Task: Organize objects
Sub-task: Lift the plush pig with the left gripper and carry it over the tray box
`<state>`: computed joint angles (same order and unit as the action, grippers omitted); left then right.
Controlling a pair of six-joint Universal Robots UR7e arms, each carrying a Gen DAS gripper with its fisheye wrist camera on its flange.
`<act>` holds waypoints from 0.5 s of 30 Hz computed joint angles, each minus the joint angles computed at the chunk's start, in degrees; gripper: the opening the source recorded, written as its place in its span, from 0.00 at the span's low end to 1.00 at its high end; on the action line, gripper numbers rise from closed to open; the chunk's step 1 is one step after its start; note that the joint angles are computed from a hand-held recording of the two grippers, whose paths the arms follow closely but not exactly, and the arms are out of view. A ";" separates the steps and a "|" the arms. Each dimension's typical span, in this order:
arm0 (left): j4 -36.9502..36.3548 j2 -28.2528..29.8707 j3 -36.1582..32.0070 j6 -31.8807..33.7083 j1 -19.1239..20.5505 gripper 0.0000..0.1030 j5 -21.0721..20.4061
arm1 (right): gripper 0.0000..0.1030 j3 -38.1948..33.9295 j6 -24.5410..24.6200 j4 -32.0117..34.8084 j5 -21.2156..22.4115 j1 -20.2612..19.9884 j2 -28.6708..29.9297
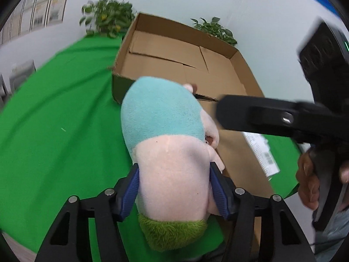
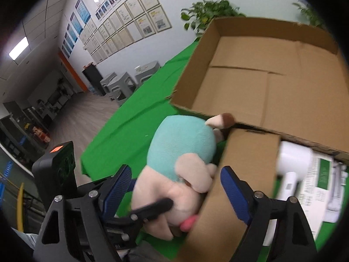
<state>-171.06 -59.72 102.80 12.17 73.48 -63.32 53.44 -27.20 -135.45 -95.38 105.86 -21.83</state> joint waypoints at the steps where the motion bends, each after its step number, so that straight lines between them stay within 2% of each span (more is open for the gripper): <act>1: 0.24 -0.71 0.46 0.13 -0.30 0.55 0.83 | 0.83 -1.39 -0.07 1.60 0.35 0.23 0.80; 5: 0.70 -3.51 2.34 0.27 -0.28 0.55 1.23 | 0.82 -8.95 0.67 9.25 0.01 1.12 5.34; 8: 1.27 -4.25 2.96 -0.91 0.64 0.55 0.72 | 0.81 -12.21 0.39 11.98 -2.53 1.94 8.00; 11: 0.47 -4.54 3.42 -1.33 1.29 0.55 -0.43 | 0.73 -10.87 -1.04 9.60 -5.92 2.64 8.37; 15: 0.62 -4.81 3.10 -1.35 1.79 0.55 -1.33 | 0.66 -9.47 -2.29 6.86 -7.14 2.60 8.07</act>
<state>-170.43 -64.53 105.90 10.82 75.27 -64.65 43.97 -29.48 -128.59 -102.52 108.46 -13.76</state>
